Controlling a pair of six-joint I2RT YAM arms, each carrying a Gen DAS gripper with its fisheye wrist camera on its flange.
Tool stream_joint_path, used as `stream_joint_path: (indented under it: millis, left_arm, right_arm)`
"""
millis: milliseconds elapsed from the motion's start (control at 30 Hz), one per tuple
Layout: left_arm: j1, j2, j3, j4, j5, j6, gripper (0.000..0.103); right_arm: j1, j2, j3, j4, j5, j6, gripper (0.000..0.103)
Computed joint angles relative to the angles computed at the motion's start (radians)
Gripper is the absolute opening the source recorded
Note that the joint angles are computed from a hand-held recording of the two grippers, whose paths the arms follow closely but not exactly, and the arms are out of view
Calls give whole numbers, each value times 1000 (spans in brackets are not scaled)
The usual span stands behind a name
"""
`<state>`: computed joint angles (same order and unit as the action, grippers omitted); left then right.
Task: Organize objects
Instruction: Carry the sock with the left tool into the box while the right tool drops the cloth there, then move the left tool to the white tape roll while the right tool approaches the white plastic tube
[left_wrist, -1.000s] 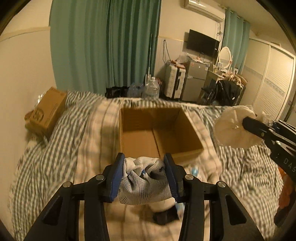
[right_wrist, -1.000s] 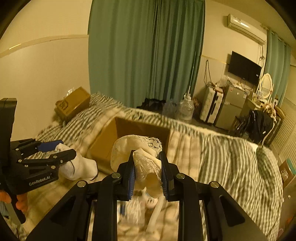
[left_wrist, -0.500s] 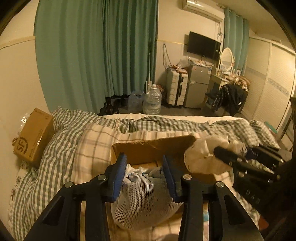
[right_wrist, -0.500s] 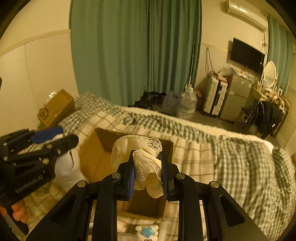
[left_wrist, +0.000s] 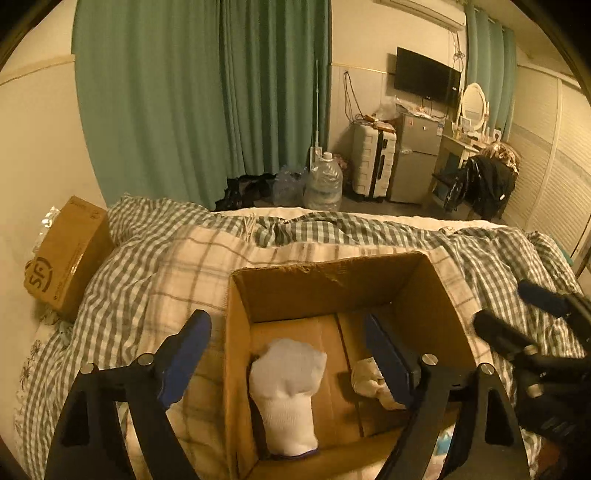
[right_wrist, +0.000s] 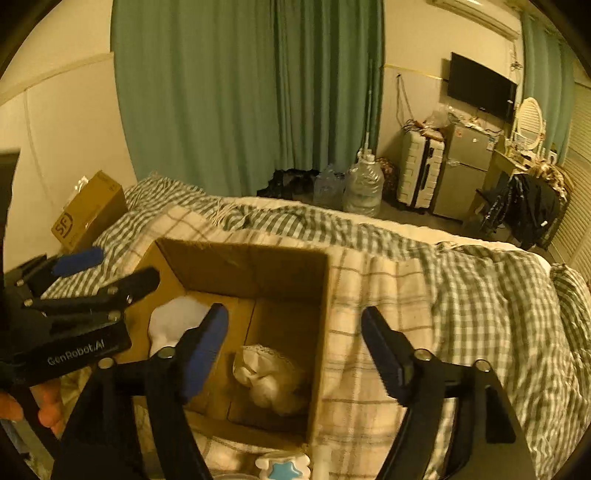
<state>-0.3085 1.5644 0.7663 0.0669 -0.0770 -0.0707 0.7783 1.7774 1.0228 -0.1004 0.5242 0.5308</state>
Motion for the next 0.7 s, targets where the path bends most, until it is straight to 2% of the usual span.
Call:
stream_joint_path:
  millis: [100, 233, 367, 500, 700]
  left_arm:
    - [-1, -97, -50, -31, -9, -5, 95]
    - [-1, -275, -133, -80, -24, -7, 103]
    - [-7, -478, -207, -162, -26, -25, 103]
    - [-13, -682, -263, -277, -29, -45, 103]
    - [-65, -919, -350, -416, -88, -92, 103]
  right_arm:
    - [46, -105, -52, -40, 81, 44, 90]
    - [135, -234, -80, -141, 204, 122, 95]
    - [238, -325, -74, -297, 347, 237, 103]
    - [360, -363, -42, -506, 447, 414, 103]
    - [550, -331, 13, -859, 572, 800, 103]
